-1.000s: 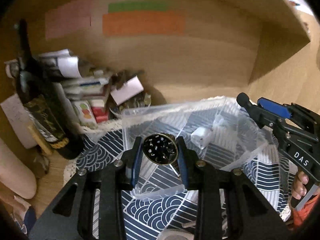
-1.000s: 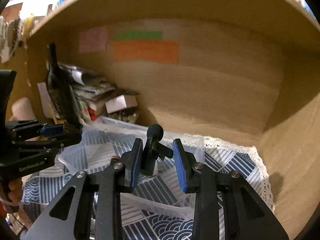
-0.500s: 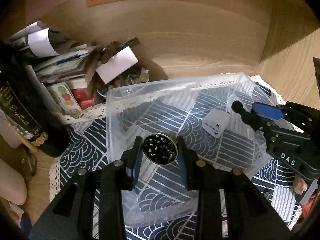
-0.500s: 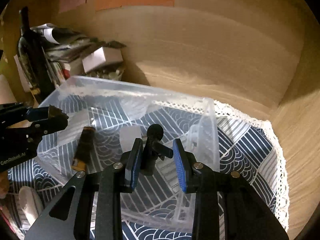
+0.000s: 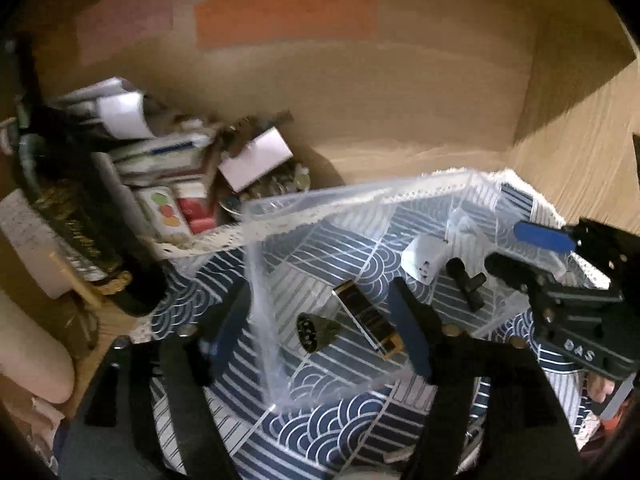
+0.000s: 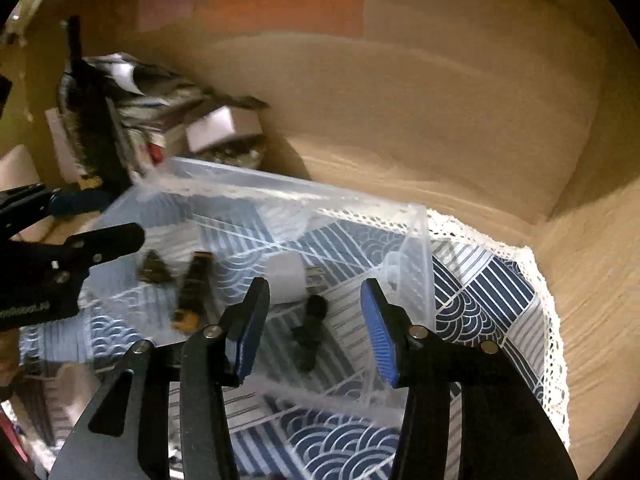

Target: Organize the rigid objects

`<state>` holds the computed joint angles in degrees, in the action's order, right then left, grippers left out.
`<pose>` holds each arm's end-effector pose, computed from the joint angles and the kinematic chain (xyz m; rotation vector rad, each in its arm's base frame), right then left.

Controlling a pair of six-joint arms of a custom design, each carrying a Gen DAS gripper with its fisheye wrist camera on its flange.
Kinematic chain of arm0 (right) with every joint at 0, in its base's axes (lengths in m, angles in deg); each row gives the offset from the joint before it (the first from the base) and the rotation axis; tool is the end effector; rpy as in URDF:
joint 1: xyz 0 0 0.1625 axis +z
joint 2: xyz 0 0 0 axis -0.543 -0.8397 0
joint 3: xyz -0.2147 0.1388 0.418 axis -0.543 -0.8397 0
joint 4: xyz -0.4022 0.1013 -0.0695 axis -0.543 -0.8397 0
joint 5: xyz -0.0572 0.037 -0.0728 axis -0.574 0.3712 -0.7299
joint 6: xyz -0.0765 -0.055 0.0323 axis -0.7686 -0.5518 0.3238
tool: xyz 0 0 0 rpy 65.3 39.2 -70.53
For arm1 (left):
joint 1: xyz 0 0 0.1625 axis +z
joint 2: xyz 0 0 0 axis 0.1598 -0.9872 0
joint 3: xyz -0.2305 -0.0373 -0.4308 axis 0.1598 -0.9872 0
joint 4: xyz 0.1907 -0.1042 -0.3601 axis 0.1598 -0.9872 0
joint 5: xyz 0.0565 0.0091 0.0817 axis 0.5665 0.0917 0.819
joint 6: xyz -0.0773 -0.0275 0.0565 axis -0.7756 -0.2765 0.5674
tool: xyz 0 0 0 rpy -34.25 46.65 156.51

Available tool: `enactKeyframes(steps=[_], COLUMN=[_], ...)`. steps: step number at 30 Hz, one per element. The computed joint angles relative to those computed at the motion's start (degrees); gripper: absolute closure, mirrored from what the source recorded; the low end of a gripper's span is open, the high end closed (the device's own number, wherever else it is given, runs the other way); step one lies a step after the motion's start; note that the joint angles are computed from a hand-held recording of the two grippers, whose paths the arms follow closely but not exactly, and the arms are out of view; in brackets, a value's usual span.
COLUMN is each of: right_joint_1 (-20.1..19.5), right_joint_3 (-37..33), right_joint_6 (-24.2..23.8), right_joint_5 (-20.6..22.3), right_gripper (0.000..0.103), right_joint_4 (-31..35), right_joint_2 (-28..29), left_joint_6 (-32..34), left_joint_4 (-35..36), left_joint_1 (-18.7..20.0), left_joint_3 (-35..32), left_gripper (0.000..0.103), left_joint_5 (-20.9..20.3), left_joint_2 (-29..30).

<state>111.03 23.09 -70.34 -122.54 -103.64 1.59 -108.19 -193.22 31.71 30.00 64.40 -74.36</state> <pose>-0.0272 -0.7424 0.3148 1.3265 -2.3139 0.5003 -0.3853 -0.6363 -0.1309 0.1229 2.0205 -1.0845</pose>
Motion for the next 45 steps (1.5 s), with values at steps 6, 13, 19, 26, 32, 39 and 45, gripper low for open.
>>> enactKeyframes(steps=[6,13,19,26,32,39,45], right_joint_1=[-1.27,-2.95,-3.62,-2.29,-1.35,-3.10,-5.26], right_joint_3=[6.19,12.88,16.25,16.62,16.28,14.46,10.63], right_joint_6=[-2.52,-5.92,-8.32,-10.09,-10.77,-8.29,-4.05], right_joint_5=[3.87,4.87,1.64,-4.59,-6.93,2.48,9.25], right_gripper=[0.059,0.059,0.059,0.059,0.067,0.068,0.069], right_joint_4=[4.51,8.55,10.25,10.84,10.31,12.77,11.62], right_joint_2=[-5.73,-9.75,-10.41,-8.01,-6.64,-10.82,-12.99], left_joint_6=[-11.21,-31.90,-38.60,-41.24,-41.02,-33.40,-21.69], left_joint_4=[5.28,20.56,21.64,19.49,17.79,11.91,3.73], left_joint_1=[-3.70,-6.73,-7.99,-8.56,-8.50,-8.15,-7.40], left_joint_3=[6.73,13.34,17.46,19.79,19.96,18.04,13.62], left_gripper=[0.008,0.008,0.008,0.008,0.008,0.008,0.009], left_joint_5=[4.03,1.47,-3.11,-6.55,-7.35,-7.66,-9.42], left_joint_2=[-2.43,-5.30,-5.61,-4.69,-4.14,-2.87,0.27])
